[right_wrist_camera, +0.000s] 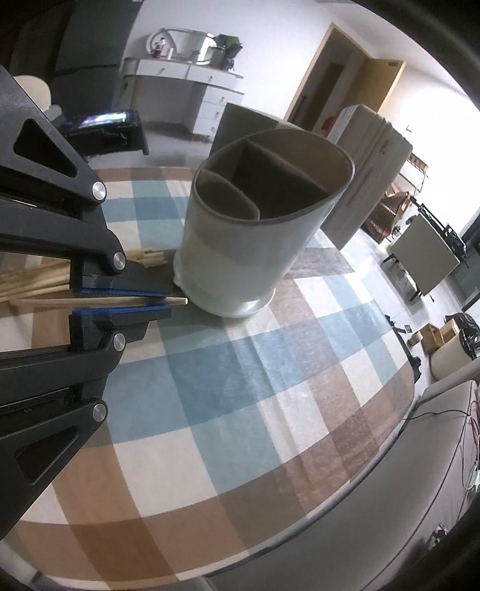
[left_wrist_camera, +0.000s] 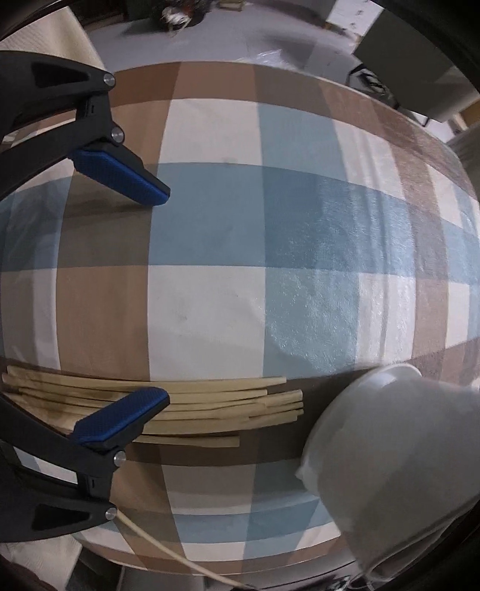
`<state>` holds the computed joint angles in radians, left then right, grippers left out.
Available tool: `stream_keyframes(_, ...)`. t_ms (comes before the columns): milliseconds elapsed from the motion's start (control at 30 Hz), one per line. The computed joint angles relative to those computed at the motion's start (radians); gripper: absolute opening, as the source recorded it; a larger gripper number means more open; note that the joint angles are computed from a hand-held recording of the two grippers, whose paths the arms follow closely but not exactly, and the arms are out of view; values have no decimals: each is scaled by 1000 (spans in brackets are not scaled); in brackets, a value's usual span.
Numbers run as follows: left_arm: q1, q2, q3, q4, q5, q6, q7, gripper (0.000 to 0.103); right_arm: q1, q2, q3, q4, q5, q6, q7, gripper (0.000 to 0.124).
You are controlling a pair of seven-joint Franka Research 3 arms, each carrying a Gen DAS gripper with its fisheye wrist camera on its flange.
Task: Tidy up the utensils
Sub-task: 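Grasp a wooden chopstick with the right tool while the left tool grasps another chopstick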
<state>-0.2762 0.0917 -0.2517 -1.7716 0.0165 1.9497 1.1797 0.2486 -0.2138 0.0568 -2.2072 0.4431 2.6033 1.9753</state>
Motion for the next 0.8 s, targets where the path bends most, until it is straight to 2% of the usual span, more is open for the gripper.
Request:
stream_keyframes(200, 5, -2, 4, -14, 22, 21, 2, 97, 1, 6, 2, 0, -7, 13, 3, 4)
stream_keyframes(567, 8, 18, 5, 7, 24, 1, -2, 97, 3, 11, 5, 8, -22, 15, 4, 4)
stream_keyframes(667, -14, 58, -5, 79, 78, -47, -25, 96, 3, 12, 4, 8, -20, 21, 4, 4)
stream_keyframes(700, -26, 82, -7, 116, 116, -87, -27, 96, 4, 13, 4, 10, -18, 20, 4, 4)
stream_keyframes(800, -21, 86, -5, 118, 98, -76, -20, 94, 4, 14, 5, 13, -20, 24, -2, 4)
